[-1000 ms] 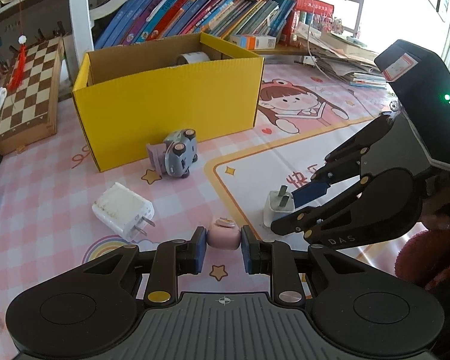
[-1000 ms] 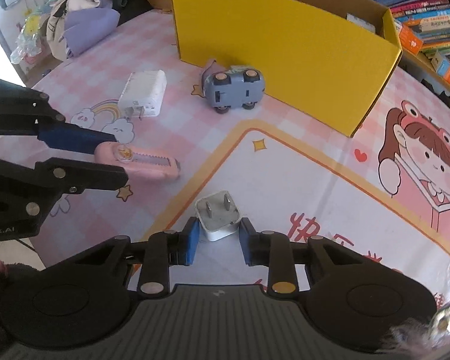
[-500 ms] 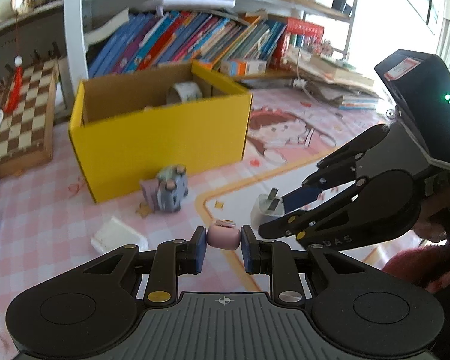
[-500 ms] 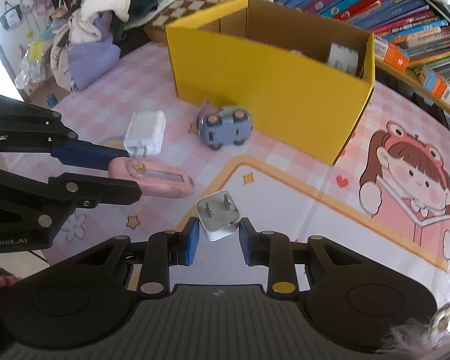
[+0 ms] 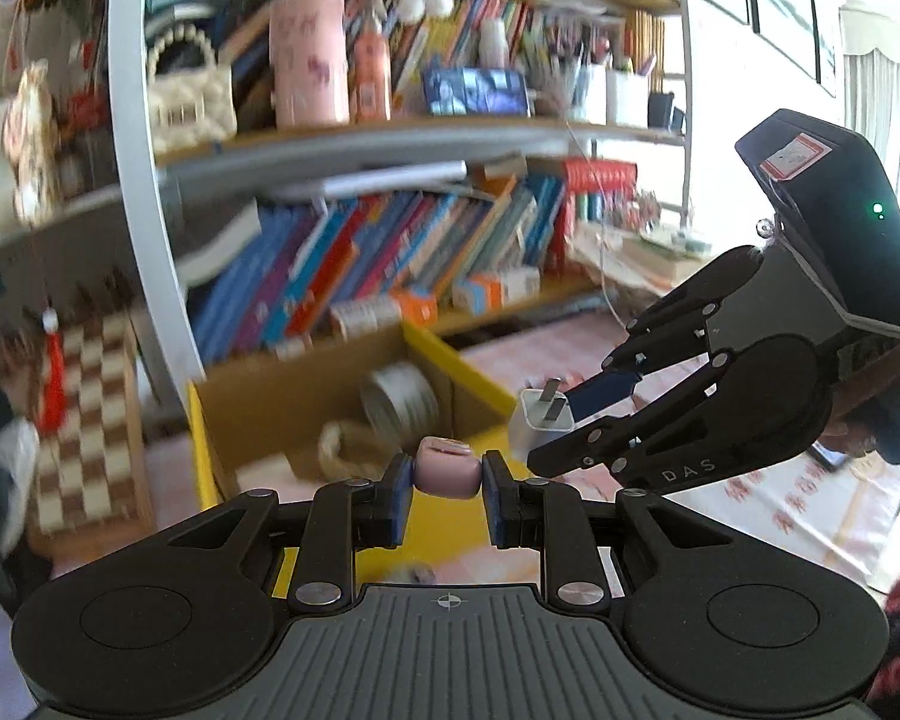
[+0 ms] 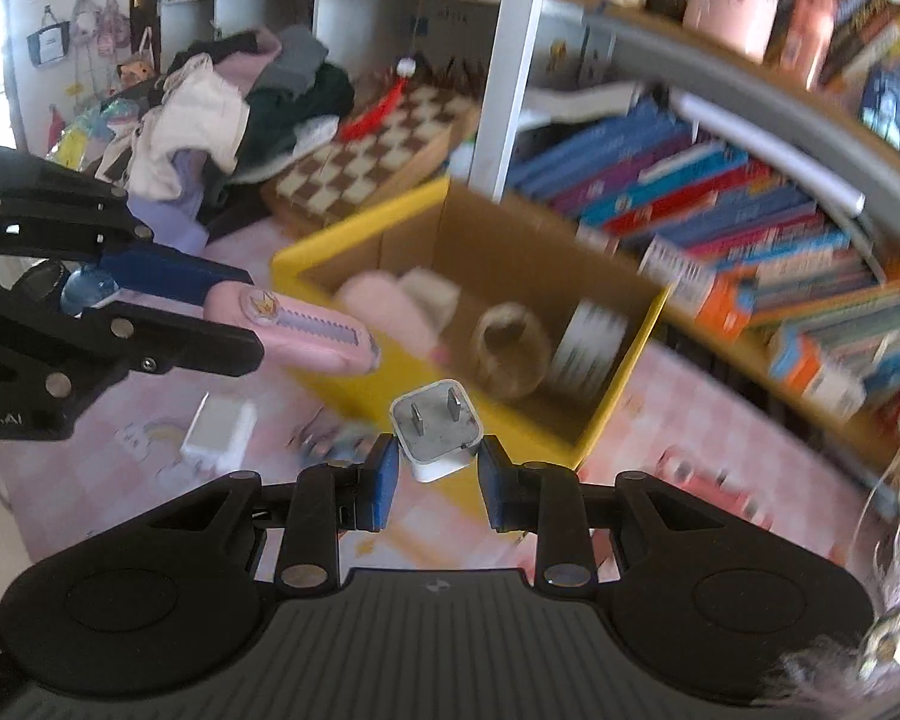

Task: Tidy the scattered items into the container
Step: 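Lower both tools into the box and open them to release cutter and cube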

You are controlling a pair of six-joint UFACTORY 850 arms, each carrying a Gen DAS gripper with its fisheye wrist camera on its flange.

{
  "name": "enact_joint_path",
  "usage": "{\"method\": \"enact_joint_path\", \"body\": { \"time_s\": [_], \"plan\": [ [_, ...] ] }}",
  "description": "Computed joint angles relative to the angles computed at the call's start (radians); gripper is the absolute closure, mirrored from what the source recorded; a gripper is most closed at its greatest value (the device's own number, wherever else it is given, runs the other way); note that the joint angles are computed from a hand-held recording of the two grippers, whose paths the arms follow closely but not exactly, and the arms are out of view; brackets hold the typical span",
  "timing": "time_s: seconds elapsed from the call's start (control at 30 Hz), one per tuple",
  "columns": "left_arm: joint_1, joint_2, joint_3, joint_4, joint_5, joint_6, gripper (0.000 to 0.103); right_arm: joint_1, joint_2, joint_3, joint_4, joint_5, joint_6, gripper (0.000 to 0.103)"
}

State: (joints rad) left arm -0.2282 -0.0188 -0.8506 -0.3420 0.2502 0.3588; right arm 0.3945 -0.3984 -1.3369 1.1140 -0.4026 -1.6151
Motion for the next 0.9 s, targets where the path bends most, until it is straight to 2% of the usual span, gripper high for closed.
{"method": "enact_joint_path", "body": {
  "time_s": [0.2, 0.47, 0.57, 0.77, 0.9],
  "plan": [
    [0.032, -0.061, -0.093, -0.011, 0.019, 0.051, 0.080, -0.007, -0.094, -0.171, -0.016, -0.044, -0.004, 0.076],
    [0.080, -0.176, -0.215, -0.044, -0.027, 0.100, 0.080, 0.012, -0.290, -0.458, -0.277, -0.103, 0.217, 0.076],
    [0.095, -0.220, -0.259, -0.130, -0.032, 0.171, 0.080, 0.021, -0.370, -0.566, -0.384, -0.134, 0.299, 0.076],
    [0.131, -0.316, -0.355, -0.241, -0.083, 0.239, 0.080, 0.037, -0.551, -0.819, -0.551, -0.274, 0.485, 0.076],
    [0.146, -0.376, -0.414, -0.411, -0.125, 0.390, 0.080, 0.047, -0.648, -0.952, -0.632, -0.358, 0.567, 0.076]
  ]
}}
